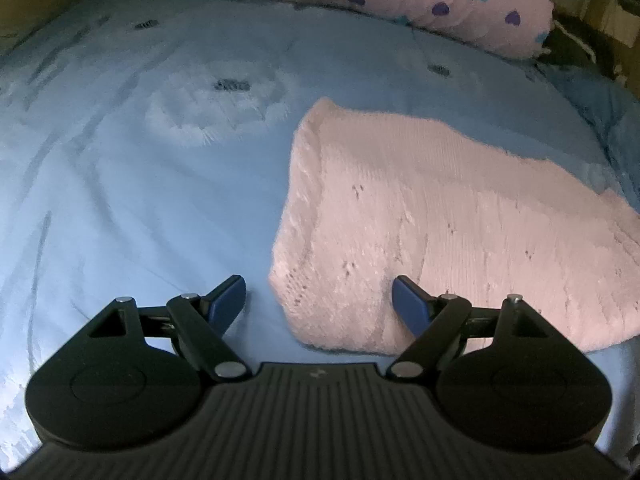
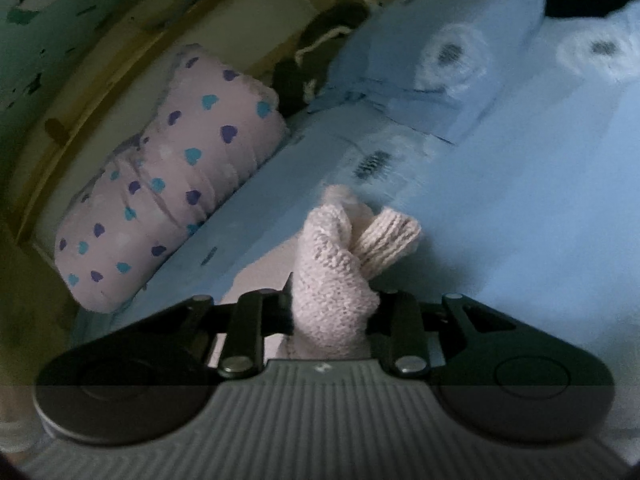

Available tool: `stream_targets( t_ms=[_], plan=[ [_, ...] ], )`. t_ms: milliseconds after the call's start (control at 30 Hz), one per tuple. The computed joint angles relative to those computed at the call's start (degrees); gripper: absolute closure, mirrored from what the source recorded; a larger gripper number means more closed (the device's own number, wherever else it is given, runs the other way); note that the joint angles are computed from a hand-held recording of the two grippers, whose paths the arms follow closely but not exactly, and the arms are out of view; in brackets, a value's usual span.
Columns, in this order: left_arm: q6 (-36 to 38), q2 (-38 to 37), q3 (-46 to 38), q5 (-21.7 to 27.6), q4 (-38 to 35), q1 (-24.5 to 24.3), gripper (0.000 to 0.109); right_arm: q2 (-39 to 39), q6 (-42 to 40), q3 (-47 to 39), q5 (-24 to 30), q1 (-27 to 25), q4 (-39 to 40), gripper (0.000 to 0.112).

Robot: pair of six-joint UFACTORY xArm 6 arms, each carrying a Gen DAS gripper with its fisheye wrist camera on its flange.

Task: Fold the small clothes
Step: 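Grasp the knit sleeve end with the right gripper and lift it over the fold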

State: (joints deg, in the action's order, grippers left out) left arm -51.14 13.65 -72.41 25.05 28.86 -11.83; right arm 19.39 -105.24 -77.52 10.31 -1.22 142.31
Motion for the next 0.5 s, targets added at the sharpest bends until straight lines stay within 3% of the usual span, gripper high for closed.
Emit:
stream_targets(
  t_ms=[500],
  plan=[
    [-5.5,-3.0,1.9,0.3,2.6,2.3,0.025,-0.6,-0.5,-5.9,-2.2,6.1,-7.2,0.085]
  ],
)
